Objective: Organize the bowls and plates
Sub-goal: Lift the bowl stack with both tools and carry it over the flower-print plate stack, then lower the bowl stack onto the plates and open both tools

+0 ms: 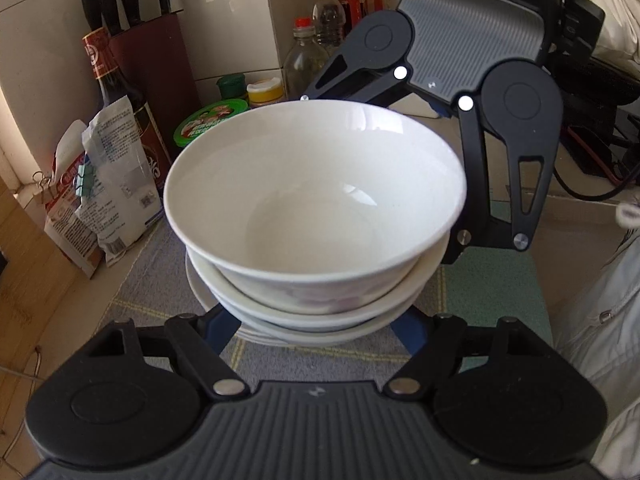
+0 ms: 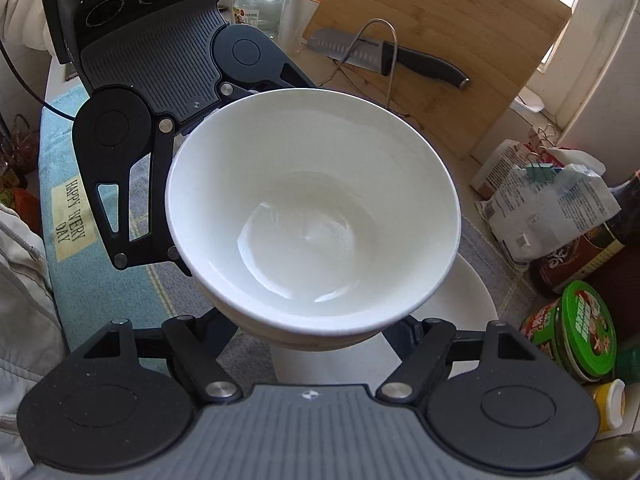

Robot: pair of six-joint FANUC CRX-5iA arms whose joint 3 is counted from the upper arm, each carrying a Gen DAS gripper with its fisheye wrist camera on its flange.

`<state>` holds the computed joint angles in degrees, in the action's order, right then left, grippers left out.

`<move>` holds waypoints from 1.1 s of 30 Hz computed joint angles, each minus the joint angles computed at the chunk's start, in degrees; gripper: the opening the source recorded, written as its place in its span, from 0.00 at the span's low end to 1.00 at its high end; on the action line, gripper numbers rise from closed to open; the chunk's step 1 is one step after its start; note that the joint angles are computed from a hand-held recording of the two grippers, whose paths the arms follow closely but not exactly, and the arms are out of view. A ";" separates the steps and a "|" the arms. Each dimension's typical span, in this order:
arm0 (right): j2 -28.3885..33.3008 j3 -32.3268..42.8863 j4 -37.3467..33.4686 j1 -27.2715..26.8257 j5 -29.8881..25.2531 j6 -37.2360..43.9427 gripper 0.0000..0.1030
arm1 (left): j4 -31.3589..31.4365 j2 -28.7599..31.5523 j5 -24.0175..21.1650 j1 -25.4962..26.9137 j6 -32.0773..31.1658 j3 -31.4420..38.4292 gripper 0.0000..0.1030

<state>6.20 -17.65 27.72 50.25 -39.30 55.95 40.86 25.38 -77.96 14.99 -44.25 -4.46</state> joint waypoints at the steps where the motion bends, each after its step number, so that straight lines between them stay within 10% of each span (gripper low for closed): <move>1: -0.19 -0.22 -0.24 -0.46 0.10 0.39 0.79 | 0.18 0.05 0.26 -0.40 0.12 -0.05 0.78; 33: 0.83 -1.99 -5.44 -6.14 2.48 5.91 0.79 | -0.61 4.13 5.61 -6.76 5.59 1.92 0.78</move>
